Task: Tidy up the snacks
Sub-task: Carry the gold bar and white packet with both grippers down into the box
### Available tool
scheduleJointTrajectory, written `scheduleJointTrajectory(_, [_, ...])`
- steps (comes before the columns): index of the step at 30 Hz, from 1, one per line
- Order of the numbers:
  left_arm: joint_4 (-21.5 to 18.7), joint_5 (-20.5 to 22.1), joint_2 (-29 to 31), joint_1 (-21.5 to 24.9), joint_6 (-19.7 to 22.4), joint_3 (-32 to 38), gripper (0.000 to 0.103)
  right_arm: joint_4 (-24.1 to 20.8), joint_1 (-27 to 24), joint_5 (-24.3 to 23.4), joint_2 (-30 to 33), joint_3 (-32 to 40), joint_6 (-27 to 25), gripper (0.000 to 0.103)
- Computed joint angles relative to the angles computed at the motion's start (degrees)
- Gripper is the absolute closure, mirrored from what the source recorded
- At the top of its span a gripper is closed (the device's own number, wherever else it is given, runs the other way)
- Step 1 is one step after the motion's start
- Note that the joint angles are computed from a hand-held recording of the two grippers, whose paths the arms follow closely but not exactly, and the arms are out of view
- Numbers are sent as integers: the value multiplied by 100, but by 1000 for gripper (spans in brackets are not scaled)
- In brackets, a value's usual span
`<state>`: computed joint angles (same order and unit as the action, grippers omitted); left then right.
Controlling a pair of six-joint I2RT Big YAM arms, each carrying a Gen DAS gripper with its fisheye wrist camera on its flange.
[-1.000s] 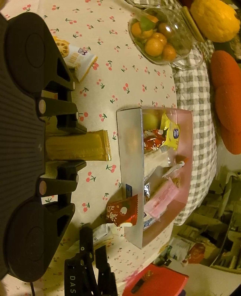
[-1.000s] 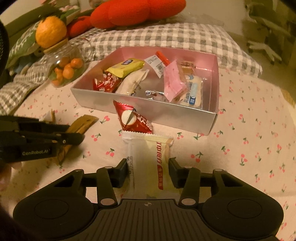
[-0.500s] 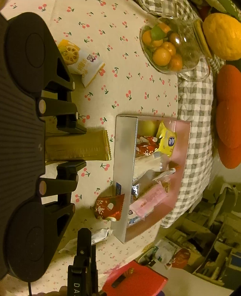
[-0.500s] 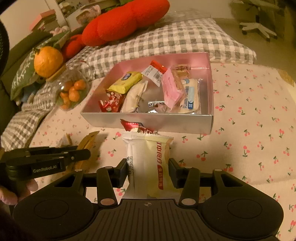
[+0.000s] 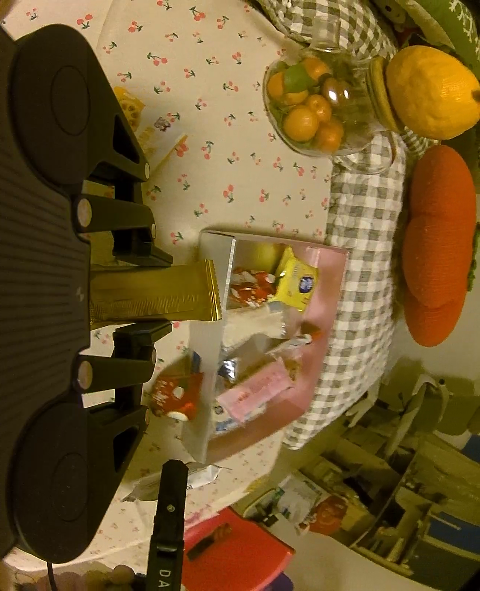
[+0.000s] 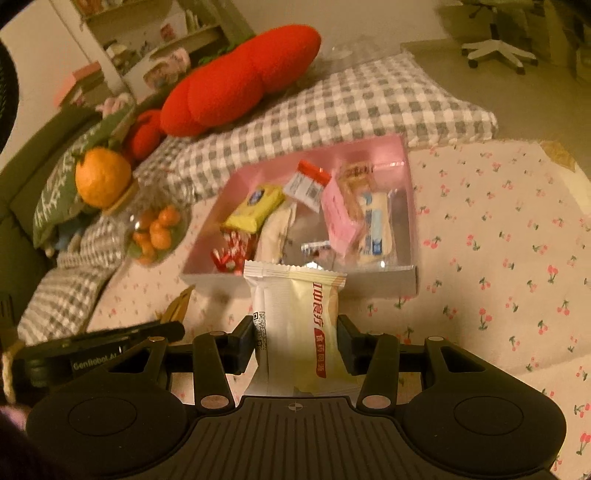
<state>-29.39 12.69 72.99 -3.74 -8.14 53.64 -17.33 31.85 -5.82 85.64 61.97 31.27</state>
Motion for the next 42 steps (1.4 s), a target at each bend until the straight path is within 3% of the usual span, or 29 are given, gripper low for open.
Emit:
scheduleJointTrajectory(12, [447,-204,179,-267,-354,234,75,508,-184,39,211,220,532,57])
scheduleJointTrajectory(20, [633,-270,491,-416,-679,484,75,870,-254,98,504,393,585,57])
scheduleJointTrajectory(42, [723,-525,1609,-833,-437,1410,74,817,-517,190,921,522,576,57])
